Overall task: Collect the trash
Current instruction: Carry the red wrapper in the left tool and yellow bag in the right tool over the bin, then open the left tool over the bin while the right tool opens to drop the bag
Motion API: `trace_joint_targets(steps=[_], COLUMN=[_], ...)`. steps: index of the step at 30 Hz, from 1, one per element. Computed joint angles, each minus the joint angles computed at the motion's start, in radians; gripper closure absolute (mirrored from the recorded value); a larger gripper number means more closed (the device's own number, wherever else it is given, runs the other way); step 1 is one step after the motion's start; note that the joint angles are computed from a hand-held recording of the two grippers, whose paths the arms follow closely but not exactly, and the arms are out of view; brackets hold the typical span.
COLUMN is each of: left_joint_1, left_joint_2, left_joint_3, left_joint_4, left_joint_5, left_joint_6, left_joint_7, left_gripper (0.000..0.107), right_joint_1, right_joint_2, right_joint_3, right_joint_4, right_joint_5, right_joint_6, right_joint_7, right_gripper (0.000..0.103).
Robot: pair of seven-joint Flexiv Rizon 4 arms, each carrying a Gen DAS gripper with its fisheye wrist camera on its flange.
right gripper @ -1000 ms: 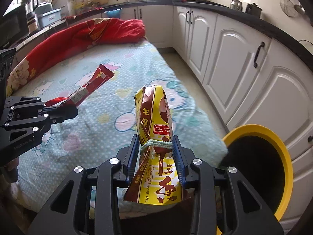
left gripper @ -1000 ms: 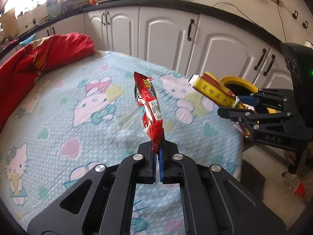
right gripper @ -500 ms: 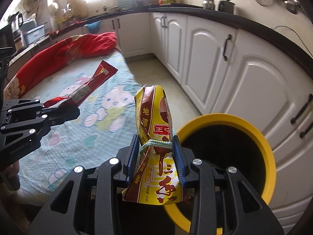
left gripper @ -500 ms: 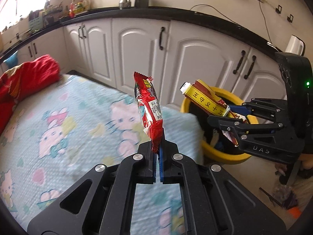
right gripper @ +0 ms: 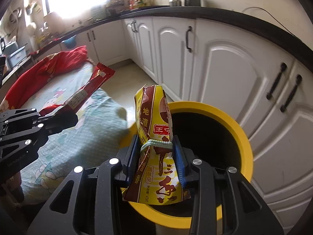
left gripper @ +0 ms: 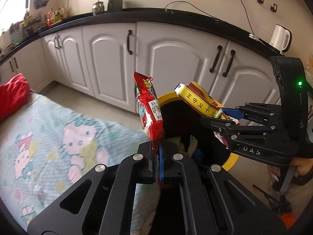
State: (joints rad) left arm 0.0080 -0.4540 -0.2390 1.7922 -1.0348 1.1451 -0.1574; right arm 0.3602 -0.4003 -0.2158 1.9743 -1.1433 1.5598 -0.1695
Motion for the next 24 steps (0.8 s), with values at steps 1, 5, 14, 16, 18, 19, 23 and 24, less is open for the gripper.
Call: trace_joint_targets(steps=[1, 5, 14, 16, 18, 19, 23, 24], left_joint_1=[-0.004, -0.02, -0.04, -0.041, -0.039, -0.04, -0.034, -0.034], left_joint_2=[-0.002, -0.013, -0.061, -0.074, -0.083, -0.09, -0.106, -0.111], left_joint_3=[-0.002, -0.007, -0.021, -0.026, -0.031, -0.032, -0.045, -0.046], left_joint_4=[-0.001, -0.014, -0.055, -0.066, -0.073, -0.079, -0.089, -0.092], left_joint_5=[0.002, 0.02, 0.095, 0.114, 0.13, 0.141, 0.166, 0.173], left_joint_6=[-0.001, -0.006, -0.013, -0.015, -0.018, -0.02, -0.026, -0.028], left_joint_7=[-0.003, -0.022, -0.095, -0.111, -0.122, -0.129, -0.14, -0.143], left_gripper=[0.107, 0.107, 0.107, 0.107, 0.107, 0.107, 0.107, 0.107], right_joint_1=[0.003, -0.011, -0.118, -0.143, -0.169, -0.182, -0.227, -0.238], right_joint_2=[0.004, 0.02, 0.028, 0.023, 0.015, 0.011, -0.002, -0.007], right_joint_3=[-0.015, -0.062, -0.045, -0.029, -0.001, 0.006, 0.055, 0.067], right_joint_4=[0.007, 0.036, 0.056, 0.054, 0.053, 0.052, 0.048, 0.045], right_joint_5=[-0.014, -0.102, -0.289, -0.312, -0.298, -0.312, -0.317, -0.317], right_joint_6=[0.007, 0.043, 0.09, 0.092, 0.093, 0.097, 0.087, 0.086], right_joint_7=[0.023, 0.148, 0.372, 0.407, 0.404, 0.424, 0.435, 0.437], right_gripper=[0.07, 0.07, 0.07, 0.07, 0.07, 0.07, 0.07, 0.07])
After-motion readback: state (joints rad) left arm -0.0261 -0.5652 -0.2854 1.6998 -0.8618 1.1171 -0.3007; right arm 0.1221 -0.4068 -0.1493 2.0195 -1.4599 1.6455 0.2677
